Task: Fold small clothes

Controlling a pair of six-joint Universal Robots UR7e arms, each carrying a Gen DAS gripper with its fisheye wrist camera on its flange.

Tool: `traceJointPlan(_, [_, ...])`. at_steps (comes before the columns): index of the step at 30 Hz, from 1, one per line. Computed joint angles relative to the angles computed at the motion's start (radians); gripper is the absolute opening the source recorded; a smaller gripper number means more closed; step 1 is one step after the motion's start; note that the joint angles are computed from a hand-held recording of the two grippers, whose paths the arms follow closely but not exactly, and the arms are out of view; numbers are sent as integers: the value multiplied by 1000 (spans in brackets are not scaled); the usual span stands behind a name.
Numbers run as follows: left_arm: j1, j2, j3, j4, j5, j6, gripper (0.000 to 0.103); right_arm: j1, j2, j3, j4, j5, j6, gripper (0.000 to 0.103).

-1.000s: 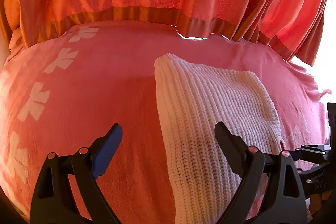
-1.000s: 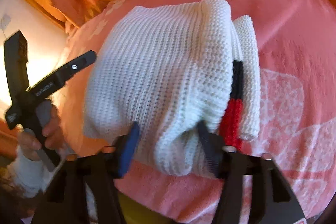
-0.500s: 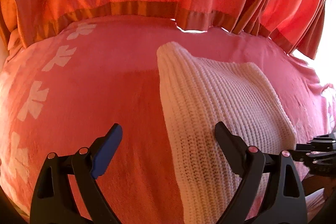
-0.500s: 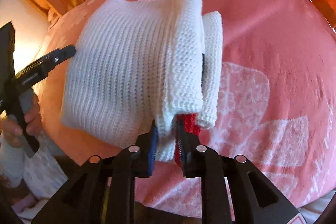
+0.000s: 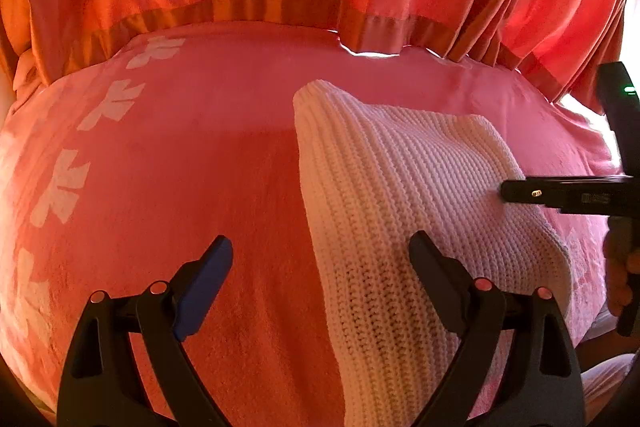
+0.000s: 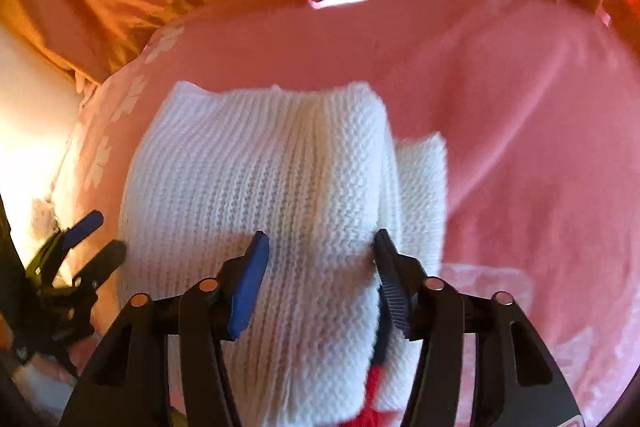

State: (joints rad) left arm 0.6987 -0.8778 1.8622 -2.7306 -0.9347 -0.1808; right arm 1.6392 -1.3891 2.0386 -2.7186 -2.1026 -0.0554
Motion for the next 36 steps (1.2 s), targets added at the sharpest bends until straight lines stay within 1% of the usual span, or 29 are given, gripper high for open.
traceJointPlan(1, [0,2,-1,0,-1,2,88,-10,-4,2,5,35,-3,15])
traceJointPlan(3, [-2,4,1,-1,4,6,88,9,-17,22,-43,34,-19,13])
traceJointPlan(5, [-1,3,3,-4,3,6,88,42,-65,56,-124,42,-31,12])
traceJointPlan(6, [0,3,1,-3,0,3,88,51,-85,68,-146,44,-43,12])
traceJointPlan(8, [1,4,2,-6,-6,0,88,66,-105,84,-177,12,-72,12])
traceJointPlan(9, [1,5,4,-12,-11,4,88,58,-101,86,-167,-10,-75,14])
traceJointPlan(10, [-1,8,6,-17,-8,9,88,38,-89,80,-128,-18,-64,16])
traceJointPlan(11, [-4,12,8,-23,1,13,89,15,-76,74,-88,-21,-49,18])
traceJointPlan(12, [-7,16,11,-26,9,18,89,-5,-53,66,-39,-39,-17,23])
traceJointPlan(13, [-9,20,15,-33,15,22,89,-12,-41,66,-28,-48,-7,25])
traceJointPlan(15, [-13,21,20,-43,25,22,89,-1,-61,90,-73,-37,-5,26])
traceJointPlan(17, [-16,19,22,-46,33,21,89,8,-110,130,-115,16,-4,33])
traceJointPlan(18, [-15,17,22,-44,32,17,89,23,-147,164,-125,27,6,42])
traceJointPlan(19, [-14,14,22,-40,29,13,89,33,-169,186,-121,23,12,45])
traceJointPlan(21, [-15,10,19,-31,24,1,89,48,-216,248,-137,37,17,45])
traceJointPlan(23, [-16,5,18,-26,12,-4,89,58,-249,315,-173,58,42,46])
traceJointPlan(25, [-18,-4,21,-30,-9,-6,89,57,-248,345,-186,69,57,46])
traceJointPlan(26, [-20,-11,26,-38,-23,-6,89,57,-231,349,-189,70,66,46])
traceJointPlan(27, [-23,-15,30,-44,-33,-4,89,45,-222,352,-190,77,59,46])
traceJointPlan(28, [-25,-18,34,-48,-41,0,89,40,-193,344,-190,67,62,43])
traceJointPlan(29, [-29,-23,40,-53,-51,8,89,45,-165,336,-200,43,67,36])
traceJointPlan(30, [-32,-24,41,-51,-55,11,89,52,-142,328,-212,11,62,9])
traceJointPlan(32, [-37,-29,46,-44,-66,20,89,87,-145,320,-230,-29,52,10])
traceJointPlan(33, [-39,-33,49,-46,-66,21,89,113,-150,320,-241,-60,43,10])
traceJointPlan(34, [-39,-35,52,-51,-66,21,89,151,-154,320,-258,-112,33,10])
traceJointPlan(35, [-39,-37,54,-53,-65,18,89,172,-164,323,-260,-139,32,10])
traceJointPlan(36, [-37,-36,52,-53,-65,13,89,172,-174,326,-250,-141,39,10])
